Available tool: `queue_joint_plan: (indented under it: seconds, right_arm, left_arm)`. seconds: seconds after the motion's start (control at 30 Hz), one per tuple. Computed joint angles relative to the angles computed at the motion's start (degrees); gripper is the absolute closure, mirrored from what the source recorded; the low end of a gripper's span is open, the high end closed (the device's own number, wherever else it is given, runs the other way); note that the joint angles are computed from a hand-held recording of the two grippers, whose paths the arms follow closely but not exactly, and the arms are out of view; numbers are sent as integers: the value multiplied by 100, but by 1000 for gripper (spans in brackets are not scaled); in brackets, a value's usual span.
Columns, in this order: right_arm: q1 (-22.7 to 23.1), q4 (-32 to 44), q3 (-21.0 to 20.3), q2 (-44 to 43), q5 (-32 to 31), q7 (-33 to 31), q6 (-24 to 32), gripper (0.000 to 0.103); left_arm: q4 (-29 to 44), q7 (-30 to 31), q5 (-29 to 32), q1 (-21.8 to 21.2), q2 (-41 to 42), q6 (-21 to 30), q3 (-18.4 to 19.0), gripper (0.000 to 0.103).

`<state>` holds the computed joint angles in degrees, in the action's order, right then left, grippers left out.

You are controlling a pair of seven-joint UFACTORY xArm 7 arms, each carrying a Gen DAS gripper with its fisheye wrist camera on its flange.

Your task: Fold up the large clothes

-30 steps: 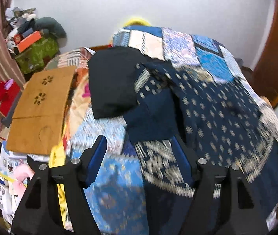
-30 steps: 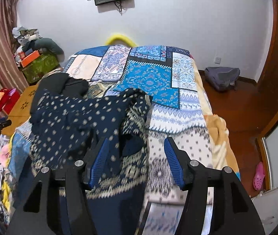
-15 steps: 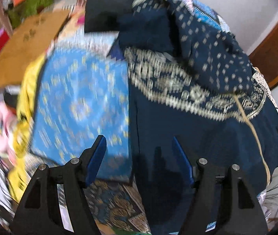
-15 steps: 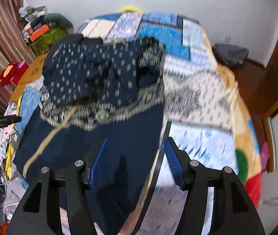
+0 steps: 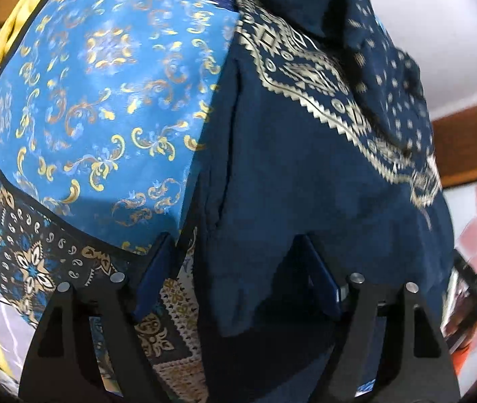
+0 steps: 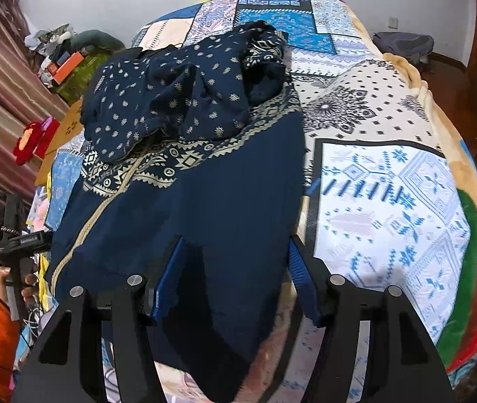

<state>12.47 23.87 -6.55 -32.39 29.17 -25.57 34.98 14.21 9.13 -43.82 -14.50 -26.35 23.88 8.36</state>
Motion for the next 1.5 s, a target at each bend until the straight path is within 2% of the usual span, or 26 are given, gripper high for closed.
queue_joint_plan:
  seconds: [0.07, 0.13, 0.17, 0.2, 0.23, 0.27, 0.3, 0.33, 0.37, 0.43, 0.57, 0.67, 0.77, 0.9, 0.97, 1.13, 1.3, 1.4, 1.5]
  right_arm:
    - [116, -4, -41, 37, 187, -43, -68, 45]
    - [240, 21, -130, 80, 397, -149, -29, 48]
    - [334, 52, -208, 111, 552, -257, 68, 55]
    - [358, 65, -220, 123, 648, -311, 125, 67]
    - [402, 68, -209, 151, 766, -359, 157, 73]
    - [406, 62, -162, 178, 839, -372, 135, 83]
    - [417, 61, -134, 217, 920, -409, 85, 87]
    - [423, 55, -113, 228, 996, -441, 43, 88]
    - [441, 63, -115, 235, 1088, -486, 15, 91]
    - [448, 109, -148, 220, 1252, -557, 16, 93]
    - [428, 253, -187, 91, 1473, -727, -14, 93]
    - [407, 410, -239, 83, 1565, -836, -40, 93]
    - [415, 692, -302, 251, 1711, -991, -86, 94]
    - [416, 1113, -271, 637, 1915, -1246, -258, 94]
    - [412, 1331, -242, 844, 2073, -1403, -383, 94]
    - [322, 2155, -210, 1664, 2678, -1831, -537, 94]
    - [2, 2792, 65, 2527, 2862, -1869, -528, 94]
    - [-264, 3302, 169, 3225, 2879, -1750, -188, 93]
    - [-473, 3599, 365, 3731, 2730, -1562, -167, 93]
  left_arm:
    - [-25, -13, -11, -52, -42, -76, -66, 27]
    - [-52, 189, -158, -190, -179, 20, 88, 27]
    - [-14, 336, -356, -327, -174, 46, 192, 29]
    - [32, 599, -636, -495, -192, 114, 347, 32]
    - [61, 837, -867, -595, -254, 223, 433, 41]
    - [89, 908, -947, -604, -280, 254, 342, 48]
    - [108, 838, -853, -530, -312, 232, 143, 53]
    - [124, 612, -566, -401, -351, 157, -169, 67]
    - [215, 486, -308, -306, -333, 181, -288, 79]
    - [276, 248, -11, -238, -359, 75, -461, 93]
    - [421, 51, 356, -293, -578, -144, -431, 94]
    - [566, 12, 581, -308, -820, -247, -251, 95]
    - [878, 60, 638, -472, -768, -504, -43, 95]
    - [1360, 139, 847, -474, -699, -721, 144, 96]
    - [1758, 268, 732, -707, -328, -973, 336, 96]
    - [2482, 627, 363, -876, 550, -1298, 652, 96]
    - [3345, 1083, -354, -755, 1829, -1140, 800, 96]
    - [3792, 1217, -645, -520, 2619, -921, 718, 96]
    - [4145, 1136, -584, -280, 3271, -784, 560, 95]
